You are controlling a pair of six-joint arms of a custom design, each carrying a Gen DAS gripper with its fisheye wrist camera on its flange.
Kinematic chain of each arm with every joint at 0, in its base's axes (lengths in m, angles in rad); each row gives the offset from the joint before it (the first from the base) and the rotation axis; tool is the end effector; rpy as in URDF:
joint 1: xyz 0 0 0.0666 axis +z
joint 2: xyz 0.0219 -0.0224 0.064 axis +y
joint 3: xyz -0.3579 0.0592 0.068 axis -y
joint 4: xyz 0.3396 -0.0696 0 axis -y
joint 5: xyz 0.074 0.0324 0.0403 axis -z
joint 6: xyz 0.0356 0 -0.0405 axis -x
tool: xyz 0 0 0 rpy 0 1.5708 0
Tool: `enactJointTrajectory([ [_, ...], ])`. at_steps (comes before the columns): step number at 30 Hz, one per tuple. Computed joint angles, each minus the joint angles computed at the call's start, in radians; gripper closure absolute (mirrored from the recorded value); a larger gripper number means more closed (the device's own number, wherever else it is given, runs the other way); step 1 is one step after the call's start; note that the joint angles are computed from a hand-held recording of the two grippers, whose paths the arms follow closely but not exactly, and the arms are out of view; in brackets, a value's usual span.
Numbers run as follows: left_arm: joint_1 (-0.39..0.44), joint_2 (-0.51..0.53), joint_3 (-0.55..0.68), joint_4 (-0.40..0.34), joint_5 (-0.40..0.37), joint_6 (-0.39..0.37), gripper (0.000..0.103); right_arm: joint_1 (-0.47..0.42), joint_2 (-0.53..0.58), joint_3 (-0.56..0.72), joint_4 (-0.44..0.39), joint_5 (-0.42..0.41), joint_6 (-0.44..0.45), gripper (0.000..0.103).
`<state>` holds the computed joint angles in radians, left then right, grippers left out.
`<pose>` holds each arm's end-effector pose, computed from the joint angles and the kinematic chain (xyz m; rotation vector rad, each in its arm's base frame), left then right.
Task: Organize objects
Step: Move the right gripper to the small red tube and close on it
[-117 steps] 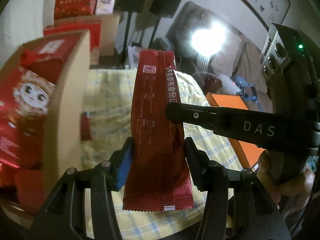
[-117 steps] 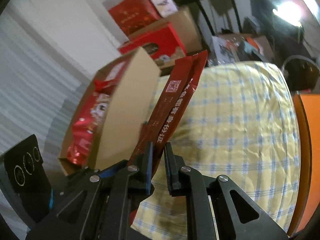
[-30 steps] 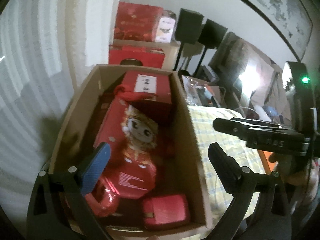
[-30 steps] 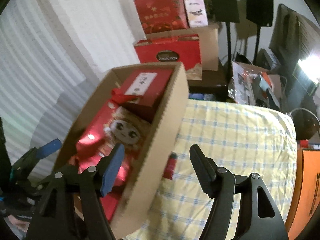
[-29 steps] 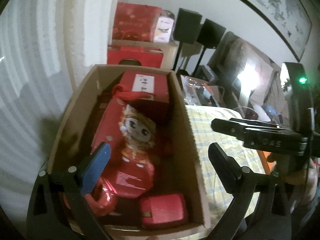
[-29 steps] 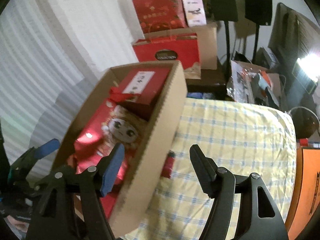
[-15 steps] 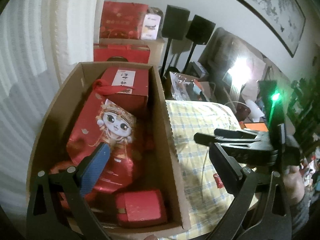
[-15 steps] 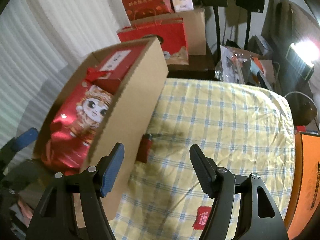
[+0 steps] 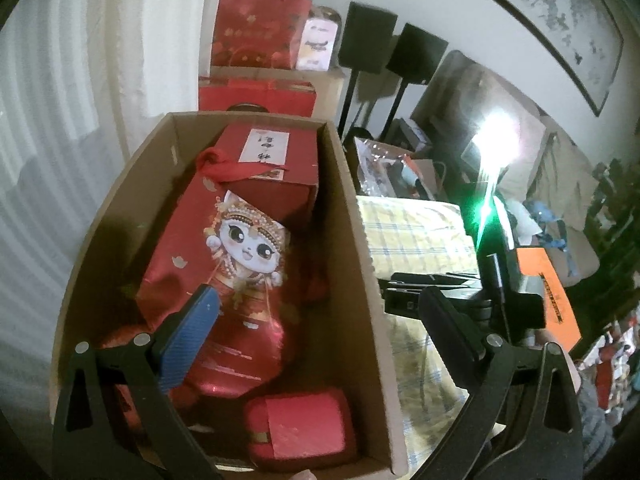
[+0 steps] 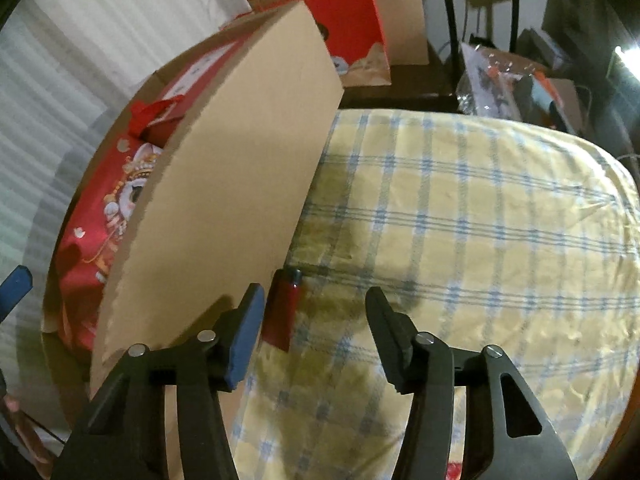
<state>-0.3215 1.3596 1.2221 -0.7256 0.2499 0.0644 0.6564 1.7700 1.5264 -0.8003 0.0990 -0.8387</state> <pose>0.3957 -0.1415 0.3657 0.4272 2.4175 -0.4760 0.4332 0.3288 0.2914 0.2778 2.6482 0.3915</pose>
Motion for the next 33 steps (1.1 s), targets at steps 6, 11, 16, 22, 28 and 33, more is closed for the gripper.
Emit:
enactJointTrajectory([
  [6, 0.016, 0.028, 0.009, 0.001, 0.010, 0.000, 0.003, -0.013, 0.048, 0.032, 0.004, -0.029, 0.022, 0.058],
  [11, 0.019, 0.039, 0.013, -0.001, 0.016, -0.003, 0.003, -0.020, 0.072, 0.044, 0.014, -0.049, 0.028, 0.067],
  [16, 0.020, 0.050, 0.017, -0.002, 0.023, -0.001, 0.003, -0.024, 0.083, 0.054, 0.020, -0.057, 0.035, 0.072],
  [22, 0.019, 0.055, 0.018, -0.005, 0.020, -0.003, 0.003, -0.005, 0.131, 0.136, -0.073, 0.014, 0.058, 0.086],
  [28, 0.021, 0.054, 0.022, -0.008, 0.025, -0.001, 0.003, 0.011, 0.147, 0.173, -0.148, 0.042, 0.074, 0.087],
  [33, 0.015, 0.048, 0.016, -0.014, 0.027, -0.007, 0.003, 0.018, 0.128, 0.152, -0.178, 0.040, 0.065, 0.087],
])
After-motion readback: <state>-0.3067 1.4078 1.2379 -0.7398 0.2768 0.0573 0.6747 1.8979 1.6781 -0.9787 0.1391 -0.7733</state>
